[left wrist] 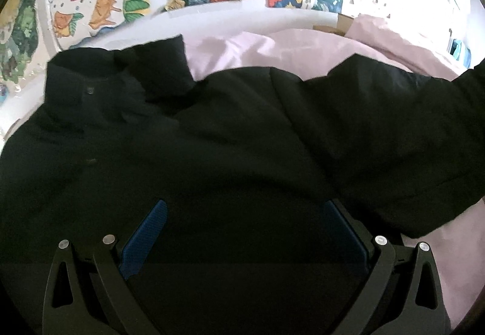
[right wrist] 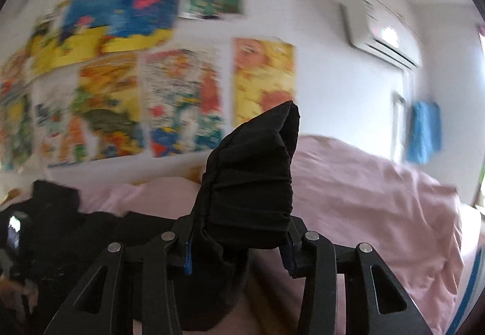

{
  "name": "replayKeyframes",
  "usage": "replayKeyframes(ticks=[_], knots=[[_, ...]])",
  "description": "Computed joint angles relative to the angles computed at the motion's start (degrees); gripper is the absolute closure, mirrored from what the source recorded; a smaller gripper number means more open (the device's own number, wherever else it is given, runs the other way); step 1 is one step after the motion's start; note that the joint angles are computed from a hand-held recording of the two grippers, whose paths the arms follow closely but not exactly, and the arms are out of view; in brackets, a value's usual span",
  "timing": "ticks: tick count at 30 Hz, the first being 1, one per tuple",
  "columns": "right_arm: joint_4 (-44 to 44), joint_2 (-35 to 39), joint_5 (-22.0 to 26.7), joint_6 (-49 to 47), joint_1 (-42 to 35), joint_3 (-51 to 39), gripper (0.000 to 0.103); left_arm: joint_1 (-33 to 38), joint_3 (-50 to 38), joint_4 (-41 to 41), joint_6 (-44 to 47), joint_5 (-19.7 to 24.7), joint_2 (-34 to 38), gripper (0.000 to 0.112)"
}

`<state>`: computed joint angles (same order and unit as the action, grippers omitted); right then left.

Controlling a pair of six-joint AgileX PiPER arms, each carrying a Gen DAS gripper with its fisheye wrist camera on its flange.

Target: Fold large clothes

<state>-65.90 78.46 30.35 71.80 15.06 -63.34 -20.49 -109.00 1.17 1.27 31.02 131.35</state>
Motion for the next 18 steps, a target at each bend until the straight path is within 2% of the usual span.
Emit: replayKeyframes(ticks=[10, 16, 18], knots=[[-3.17, 5.37, 4.5, -1.88, 14.21, -7.81, 0.063, 3.39, 8.33, 3.34, -1.36, -2.85, -7.5, 0.011], [-3.25, 9.49, 5.86, -2.52, 19.21, -12.51, 0.063, 6.19, 14.73, 12.06, -8.16, -5.02, -13.0, 0.011], [-2.72, 11.71, 6.09, -3.18, 20.84, -14.97, 0.063, 7.07, 15.92, 15.67, -11.34, -4.32, -14.29, 0.011]])
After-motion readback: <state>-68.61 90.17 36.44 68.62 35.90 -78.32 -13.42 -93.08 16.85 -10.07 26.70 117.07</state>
